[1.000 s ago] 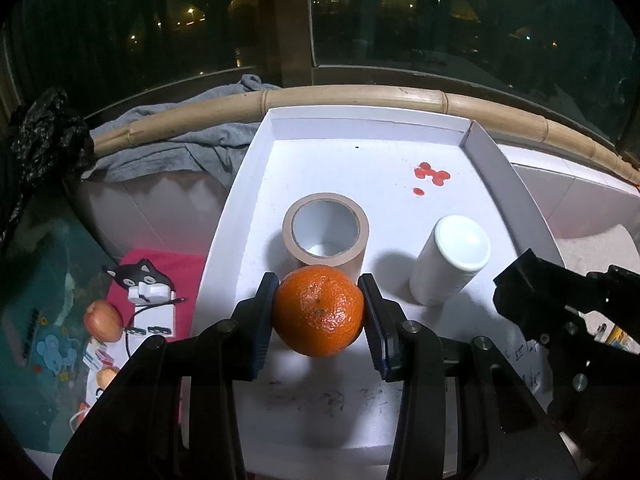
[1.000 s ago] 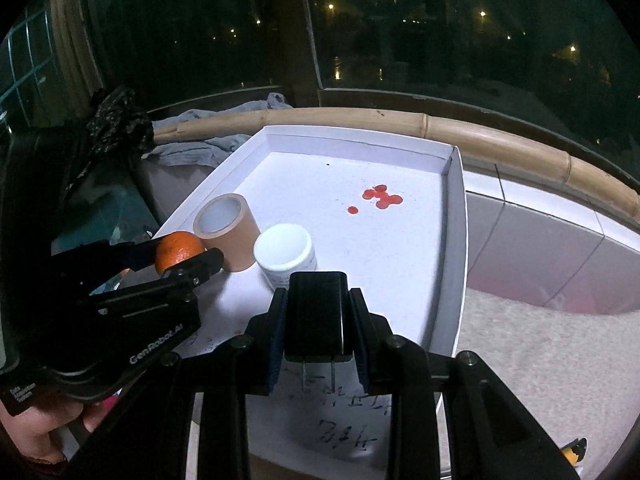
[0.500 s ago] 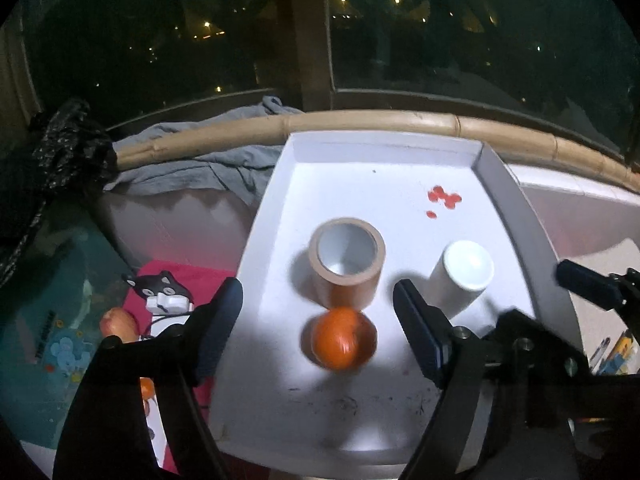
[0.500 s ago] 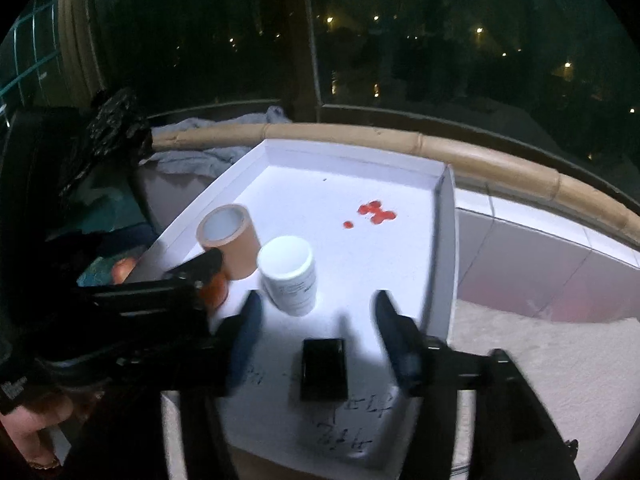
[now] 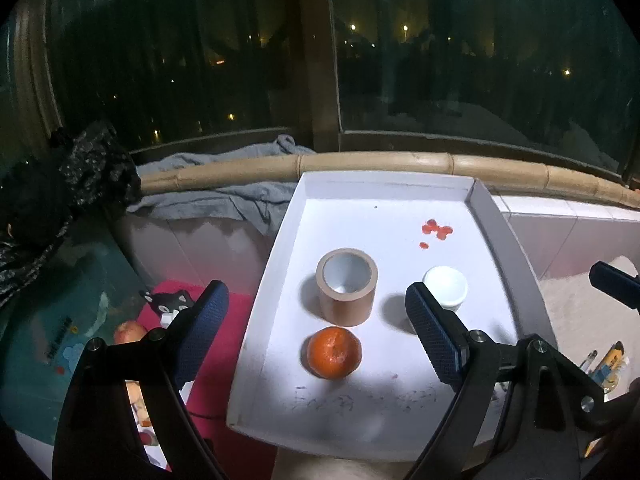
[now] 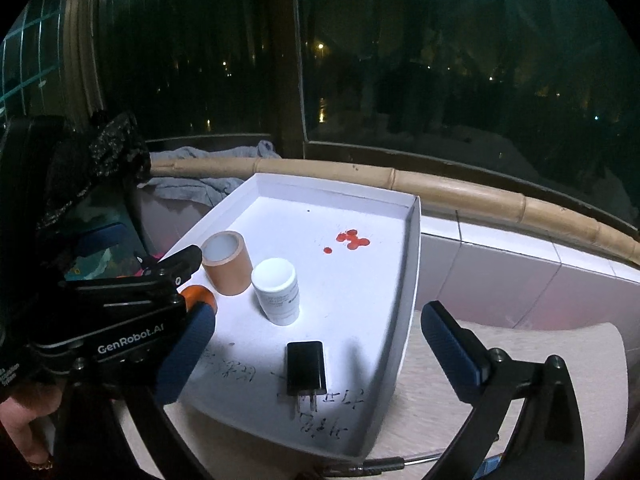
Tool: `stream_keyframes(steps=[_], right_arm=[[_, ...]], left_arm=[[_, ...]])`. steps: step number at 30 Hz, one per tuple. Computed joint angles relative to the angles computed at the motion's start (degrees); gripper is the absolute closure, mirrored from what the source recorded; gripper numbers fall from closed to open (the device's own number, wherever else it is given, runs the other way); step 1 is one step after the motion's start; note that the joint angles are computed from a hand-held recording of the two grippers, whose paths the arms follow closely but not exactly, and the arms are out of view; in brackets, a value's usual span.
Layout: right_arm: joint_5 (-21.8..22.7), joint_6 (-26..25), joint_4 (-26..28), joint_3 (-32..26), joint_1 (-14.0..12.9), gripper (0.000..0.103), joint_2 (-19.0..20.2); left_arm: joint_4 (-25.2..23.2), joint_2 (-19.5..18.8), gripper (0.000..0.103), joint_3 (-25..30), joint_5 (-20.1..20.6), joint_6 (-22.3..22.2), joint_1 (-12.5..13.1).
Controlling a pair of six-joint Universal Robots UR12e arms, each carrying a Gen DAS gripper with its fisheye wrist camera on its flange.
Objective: Organize rigid objects
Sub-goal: 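Move both open grippers back over the remaining objects on the table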
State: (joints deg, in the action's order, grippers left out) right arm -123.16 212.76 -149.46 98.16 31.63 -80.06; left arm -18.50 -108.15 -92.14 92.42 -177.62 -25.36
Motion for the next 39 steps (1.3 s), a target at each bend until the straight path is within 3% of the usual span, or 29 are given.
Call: stream_keyframes(steps=[13,32,39], right_arm=[[-1.4,-0.7,-2.5,1.6,0.9,0.0,-1.7],[-2.0,-0.7,-5.9,7.1,1.3,0.0,-6.9],[-5.4,0.2,-8.6,11.6,0.4,0.0,-12.0]], left_arm=[[3.0,2.1,0.012,-2.0,0.3,-1.7,-0.8],[4.8,4.0,0.012,-3.5,4.1,-2.5,-4.9],[6.1,5.6,0.012,-5.6,1.6,-3.8,-5.1]])
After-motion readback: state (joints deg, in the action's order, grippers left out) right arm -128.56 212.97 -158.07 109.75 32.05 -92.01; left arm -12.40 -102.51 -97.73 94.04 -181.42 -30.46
